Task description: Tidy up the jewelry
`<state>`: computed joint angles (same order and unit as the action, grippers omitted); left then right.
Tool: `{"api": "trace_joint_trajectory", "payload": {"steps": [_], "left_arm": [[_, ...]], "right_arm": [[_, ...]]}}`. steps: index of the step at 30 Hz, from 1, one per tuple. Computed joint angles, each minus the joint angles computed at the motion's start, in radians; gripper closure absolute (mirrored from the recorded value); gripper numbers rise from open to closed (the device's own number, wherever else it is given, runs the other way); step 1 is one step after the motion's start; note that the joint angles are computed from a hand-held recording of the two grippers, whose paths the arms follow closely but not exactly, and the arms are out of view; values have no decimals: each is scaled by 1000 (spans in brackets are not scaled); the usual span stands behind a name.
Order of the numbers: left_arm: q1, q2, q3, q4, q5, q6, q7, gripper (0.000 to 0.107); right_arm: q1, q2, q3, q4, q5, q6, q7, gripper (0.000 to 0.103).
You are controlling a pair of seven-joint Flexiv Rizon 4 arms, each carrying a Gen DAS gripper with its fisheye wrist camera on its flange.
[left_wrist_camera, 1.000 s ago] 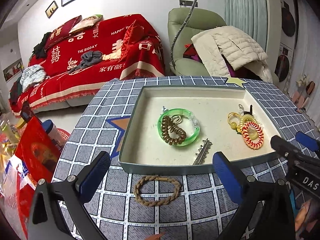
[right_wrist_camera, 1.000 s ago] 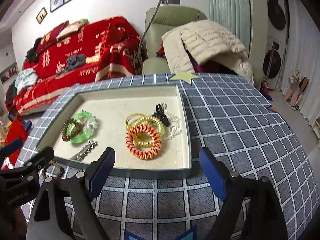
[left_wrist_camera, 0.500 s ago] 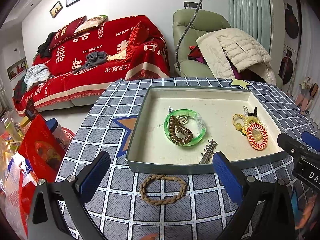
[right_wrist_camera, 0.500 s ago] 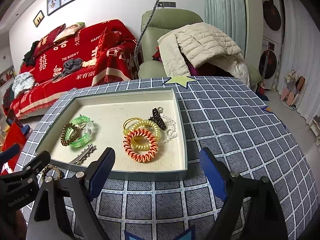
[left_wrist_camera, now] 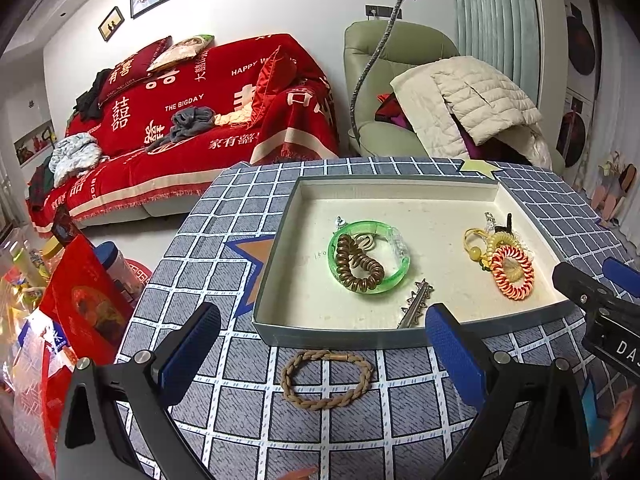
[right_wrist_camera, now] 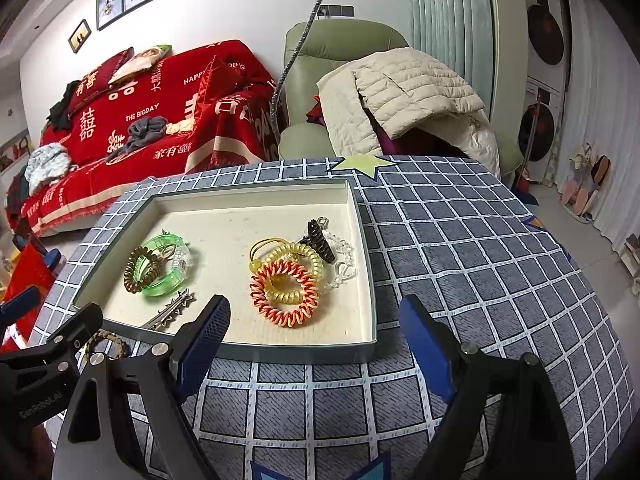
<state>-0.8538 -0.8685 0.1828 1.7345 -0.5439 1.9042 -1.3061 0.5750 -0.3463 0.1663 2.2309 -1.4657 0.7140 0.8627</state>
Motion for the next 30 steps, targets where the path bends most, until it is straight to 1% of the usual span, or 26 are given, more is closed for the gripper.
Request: {"api": "trace_joint_trajectory", "payload": {"steps": [30], "left_arm": [[-3,9,6,8,-1,-3,-1,4]], "right_arm": [[-2,0,-1,-2,5,4,-10,15]]}}
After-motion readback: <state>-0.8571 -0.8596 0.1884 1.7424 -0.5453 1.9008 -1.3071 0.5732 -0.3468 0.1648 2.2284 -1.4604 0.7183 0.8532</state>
